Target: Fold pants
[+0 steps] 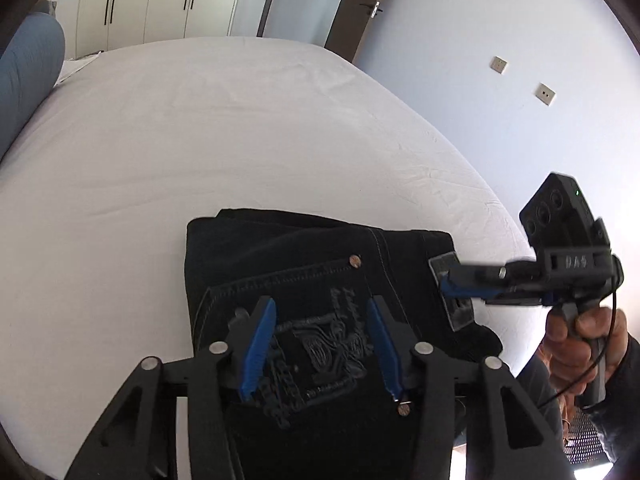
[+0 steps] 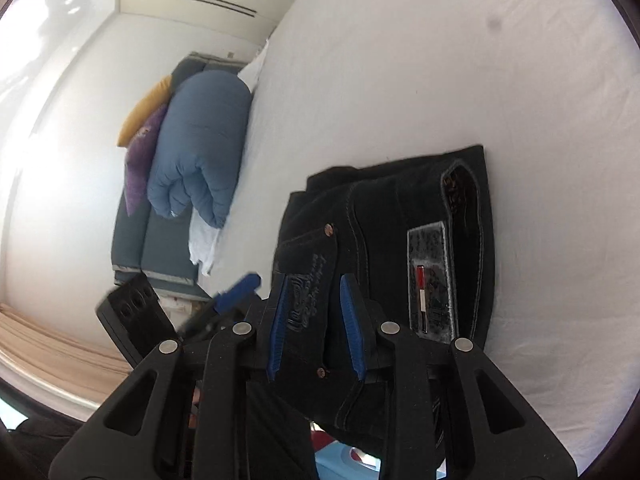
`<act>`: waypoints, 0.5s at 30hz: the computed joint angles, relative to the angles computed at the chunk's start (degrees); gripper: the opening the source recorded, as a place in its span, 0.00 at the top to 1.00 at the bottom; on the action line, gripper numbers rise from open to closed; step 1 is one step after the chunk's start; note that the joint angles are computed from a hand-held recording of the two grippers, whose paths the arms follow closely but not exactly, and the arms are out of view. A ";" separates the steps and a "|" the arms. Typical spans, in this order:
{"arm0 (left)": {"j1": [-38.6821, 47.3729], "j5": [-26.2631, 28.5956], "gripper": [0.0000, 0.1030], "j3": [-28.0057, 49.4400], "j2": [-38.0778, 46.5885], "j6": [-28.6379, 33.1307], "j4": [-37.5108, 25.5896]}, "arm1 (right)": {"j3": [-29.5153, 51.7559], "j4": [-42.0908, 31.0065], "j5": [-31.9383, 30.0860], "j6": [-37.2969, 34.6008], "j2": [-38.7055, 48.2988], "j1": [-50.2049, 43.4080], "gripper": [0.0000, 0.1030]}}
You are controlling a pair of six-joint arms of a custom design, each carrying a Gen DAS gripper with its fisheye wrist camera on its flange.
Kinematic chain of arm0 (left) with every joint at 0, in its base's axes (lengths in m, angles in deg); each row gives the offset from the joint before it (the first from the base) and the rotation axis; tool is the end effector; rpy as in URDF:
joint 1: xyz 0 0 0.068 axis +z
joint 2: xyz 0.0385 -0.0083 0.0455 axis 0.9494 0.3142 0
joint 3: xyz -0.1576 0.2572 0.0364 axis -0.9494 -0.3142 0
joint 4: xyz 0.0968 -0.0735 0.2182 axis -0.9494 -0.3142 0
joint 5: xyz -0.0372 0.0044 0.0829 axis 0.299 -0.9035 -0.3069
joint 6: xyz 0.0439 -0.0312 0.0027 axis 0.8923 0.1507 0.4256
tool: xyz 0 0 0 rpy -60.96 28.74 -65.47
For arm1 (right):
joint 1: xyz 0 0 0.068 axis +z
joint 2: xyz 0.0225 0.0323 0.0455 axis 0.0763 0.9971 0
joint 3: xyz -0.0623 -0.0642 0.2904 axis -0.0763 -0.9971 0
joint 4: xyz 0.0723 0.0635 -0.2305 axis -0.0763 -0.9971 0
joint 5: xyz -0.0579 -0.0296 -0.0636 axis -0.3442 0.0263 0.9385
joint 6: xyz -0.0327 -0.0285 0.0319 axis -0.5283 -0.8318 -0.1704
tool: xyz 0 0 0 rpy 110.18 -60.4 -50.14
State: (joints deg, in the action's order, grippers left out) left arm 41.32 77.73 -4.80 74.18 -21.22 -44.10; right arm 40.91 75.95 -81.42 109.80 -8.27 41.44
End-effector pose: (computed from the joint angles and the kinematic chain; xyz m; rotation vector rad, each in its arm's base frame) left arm 0.2343 -0.1474 0.2651 0.5776 2.4520 -0.5974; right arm 0.1744 0.1477 0.2320 0.3432 2.4684 1.2958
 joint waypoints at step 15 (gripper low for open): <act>-2.50 -3.13 0.98 -10.00 0.47 -2.46 2.96 | -10.51 10.65 7.47 7.74 3.84 5.78 1.00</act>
